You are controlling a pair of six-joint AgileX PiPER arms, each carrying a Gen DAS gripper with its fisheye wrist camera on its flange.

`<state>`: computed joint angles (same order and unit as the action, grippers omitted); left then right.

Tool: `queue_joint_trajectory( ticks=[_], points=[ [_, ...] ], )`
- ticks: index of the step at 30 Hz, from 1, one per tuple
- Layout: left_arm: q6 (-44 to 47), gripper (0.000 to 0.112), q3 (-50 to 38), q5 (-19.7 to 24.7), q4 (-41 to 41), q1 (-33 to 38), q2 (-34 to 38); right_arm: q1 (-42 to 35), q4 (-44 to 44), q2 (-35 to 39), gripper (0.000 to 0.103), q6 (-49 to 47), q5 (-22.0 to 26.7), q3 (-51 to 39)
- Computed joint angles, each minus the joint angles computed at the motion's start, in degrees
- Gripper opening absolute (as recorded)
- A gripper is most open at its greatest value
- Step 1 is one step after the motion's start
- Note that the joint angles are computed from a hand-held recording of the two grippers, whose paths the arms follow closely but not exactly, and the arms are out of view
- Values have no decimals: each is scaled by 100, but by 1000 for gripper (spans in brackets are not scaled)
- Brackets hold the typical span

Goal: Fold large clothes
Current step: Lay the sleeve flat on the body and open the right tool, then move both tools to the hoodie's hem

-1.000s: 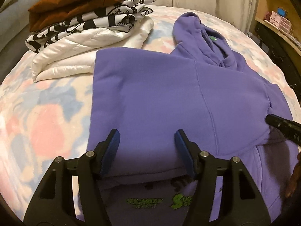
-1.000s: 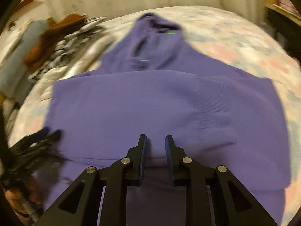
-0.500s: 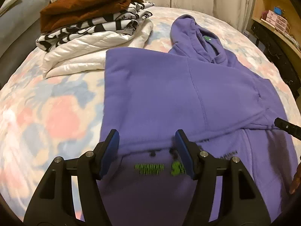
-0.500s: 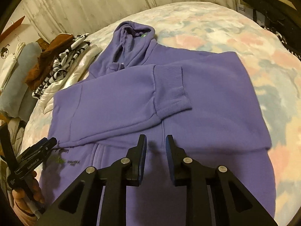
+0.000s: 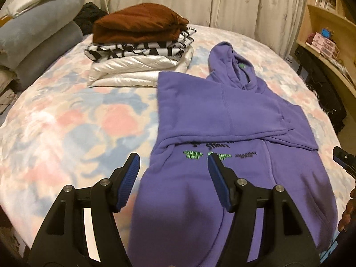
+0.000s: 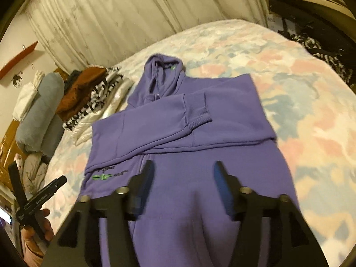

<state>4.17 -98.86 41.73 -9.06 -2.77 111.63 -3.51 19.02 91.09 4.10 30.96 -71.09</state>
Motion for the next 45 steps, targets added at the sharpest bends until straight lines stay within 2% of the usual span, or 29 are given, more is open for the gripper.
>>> queue_joint_trajectory(
  ticks=[7,15,18,22,23,25,30,33,35,40,45],
  points=[
    [510,69,1366,-336,-365,324,-1247,-166,148,-1515,62,-179,234,1092],
    [1427,70,2424,-106,-1038,677,-2092,-282,-217,-2937,62,-90,808,2023],
    [2123,70,2656,327,-1583,928,-2167,-614,-27,-3273,62,-470,1002,2330],
    [3005,70,2651,1328,-2473,1457,-1871,-1669,768,-3700,62,-1732,1613,2824],
    [3248,70,2656,1664,-2727,1653,-1753,-1912,956,-3676,62,-2063,1676,2915],
    [3477,70,2725,1994,-2954,1865,-1626,-2711,1375,-3851,62,-2969,2172,3170],
    [3933,70,2998,2158,-3281,2304,-1464,-4503,2067,-3753,62,-4962,3003,3646],
    [4118,70,2925,2423,-3494,2586,-1217,-5172,2213,-3572,62,-5695,3246,3869],
    [3976,70,2898,2335,-3325,2613,-1140,-5578,2287,-3376,62,-6165,3362,4003],
    [4259,70,2756,2634,-3445,2756,-874,-6006,2451,-3057,59,-6808,3606,4060],
    [4478,78,2678,2764,-3580,2741,-603,-5523,2694,-2710,53,-6999,3400,4175]
  ],
)
